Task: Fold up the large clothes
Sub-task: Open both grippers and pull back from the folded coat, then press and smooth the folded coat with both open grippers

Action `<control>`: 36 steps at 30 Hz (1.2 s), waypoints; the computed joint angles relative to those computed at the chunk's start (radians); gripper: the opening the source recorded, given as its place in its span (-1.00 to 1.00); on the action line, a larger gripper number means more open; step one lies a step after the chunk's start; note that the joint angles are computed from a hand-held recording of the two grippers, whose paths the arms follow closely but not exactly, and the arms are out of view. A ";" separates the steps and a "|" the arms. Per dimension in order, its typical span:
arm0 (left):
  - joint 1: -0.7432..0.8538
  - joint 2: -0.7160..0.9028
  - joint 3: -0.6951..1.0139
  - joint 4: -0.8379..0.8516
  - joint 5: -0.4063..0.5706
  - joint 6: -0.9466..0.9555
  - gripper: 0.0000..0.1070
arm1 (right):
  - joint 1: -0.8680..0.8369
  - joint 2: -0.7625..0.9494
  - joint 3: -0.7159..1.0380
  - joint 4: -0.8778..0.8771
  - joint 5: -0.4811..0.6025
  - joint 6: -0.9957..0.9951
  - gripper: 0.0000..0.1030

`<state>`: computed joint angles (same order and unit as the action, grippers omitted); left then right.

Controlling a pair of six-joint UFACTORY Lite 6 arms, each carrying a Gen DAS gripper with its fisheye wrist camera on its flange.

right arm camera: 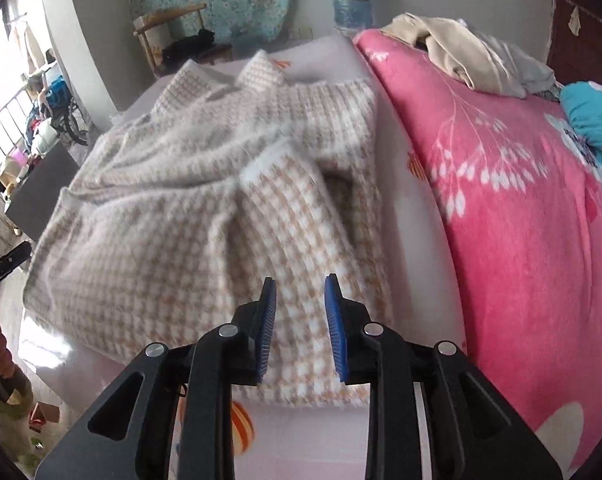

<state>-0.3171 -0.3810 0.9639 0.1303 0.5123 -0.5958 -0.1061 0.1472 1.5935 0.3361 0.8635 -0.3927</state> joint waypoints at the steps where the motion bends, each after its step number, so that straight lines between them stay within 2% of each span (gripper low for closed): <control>1: 0.017 0.054 0.040 -0.052 -0.014 0.063 -0.07 | 0.029 0.047 0.052 -0.011 -0.009 0.014 -0.33; 4: 0.068 0.215 0.136 -0.122 -0.046 0.136 -0.07 | 0.076 0.226 0.228 0.001 -0.007 0.035 -0.33; 7: 0.152 0.327 0.179 -0.275 -0.063 0.245 -0.12 | 0.087 0.427 0.401 -0.099 0.029 0.144 -0.33; 8: 0.168 0.323 0.164 -0.322 -0.094 0.290 -0.12 | 0.073 0.454 0.413 -0.072 0.023 0.137 -0.33; 11: 0.170 0.330 0.184 -0.312 -0.070 0.266 -0.12 | 0.079 0.470 0.492 -0.109 0.099 0.190 -0.33; 15: 0.091 0.259 0.187 -0.150 -0.063 0.113 -0.11 | 0.095 0.343 0.398 0.018 0.107 0.092 -0.27; 16: 0.058 0.249 0.195 -0.132 -0.067 0.109 -0.08 | 0.111 0.314 0.368 0.048 0.101 0.060 -0.18; 18: -0.020 0.259 0.229 -0.114 -0.071 0.125 -0.01 | 0.154 0.298 0.345 0.092 0.100 0.005 -0.15; 21: -0.123 0.366 0.313 -0.112 -0.061 0.153 0.01 | 0.231 0.338 0.348 0.060 0.071 0.004 -0.15; 24: -0.196 0.533 0.410 0.054 0.019 -0.008 0.01 | 0.239 0.421 0.373 0.065 0.062 0.032 -0.12; 26: -0.235 0.547 0.413 0.195 0.031 -0.121 0.00 | 0.242 0.452 0.448 0.034 0.115 0.086 -0.12; 28: -0.236 0.555 0.430 0.188 0.055 -0.118 0.01 | 0.251 0.421 0.448 0.008 0.125 0.118 -0.12; 33: -0.199 0.526 0.392 0.095 0.012 -0.045 0.00 | 0.274 0.241 0.259 0.081 0.075 -0.011 -0.12; 36: -0.202 0.523 0.387 0.113 0.015 -0.061 0.00 | 0.307 0.229 0.163 -0.016 0.011 0.027 -0.07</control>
<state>-0.5189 0.1418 1.3514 0.2430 0.5276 -0.6567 0.2010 0.3766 1.7564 0.3204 0.8742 -0.3660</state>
